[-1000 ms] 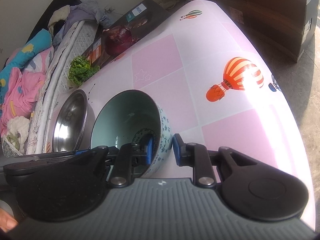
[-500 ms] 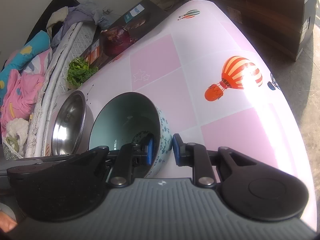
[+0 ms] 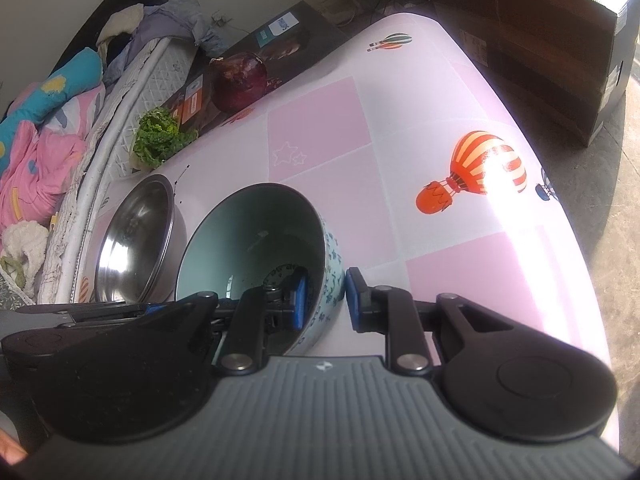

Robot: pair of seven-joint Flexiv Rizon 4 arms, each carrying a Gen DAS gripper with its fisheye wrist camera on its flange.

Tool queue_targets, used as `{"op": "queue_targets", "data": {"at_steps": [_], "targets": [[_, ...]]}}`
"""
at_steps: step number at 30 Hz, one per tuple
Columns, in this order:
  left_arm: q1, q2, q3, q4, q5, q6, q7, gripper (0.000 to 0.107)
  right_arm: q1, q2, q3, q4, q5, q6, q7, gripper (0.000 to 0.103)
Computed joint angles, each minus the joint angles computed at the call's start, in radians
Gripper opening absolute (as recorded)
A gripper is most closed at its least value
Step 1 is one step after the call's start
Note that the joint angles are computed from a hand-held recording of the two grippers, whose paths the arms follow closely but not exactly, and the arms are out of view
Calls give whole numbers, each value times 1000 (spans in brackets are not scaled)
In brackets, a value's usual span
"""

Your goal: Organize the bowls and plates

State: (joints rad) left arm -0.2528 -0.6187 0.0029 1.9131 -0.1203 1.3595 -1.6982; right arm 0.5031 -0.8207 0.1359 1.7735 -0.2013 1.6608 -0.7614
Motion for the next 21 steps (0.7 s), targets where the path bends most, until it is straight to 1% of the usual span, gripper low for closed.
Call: {"op": "queue_targets", "data": {"at_steps": [6,13,21], "targets": [[3,8,-2,13,2,17,5,20,28,11,-33,7,1,10,2,20],[-6,25,11,25,11,37,-1,20,23,16,-27,10,1,8,0,20],[-12,44,23,35,22,55,-6,20,37,36,-40,21,1,11,3,20]]}}
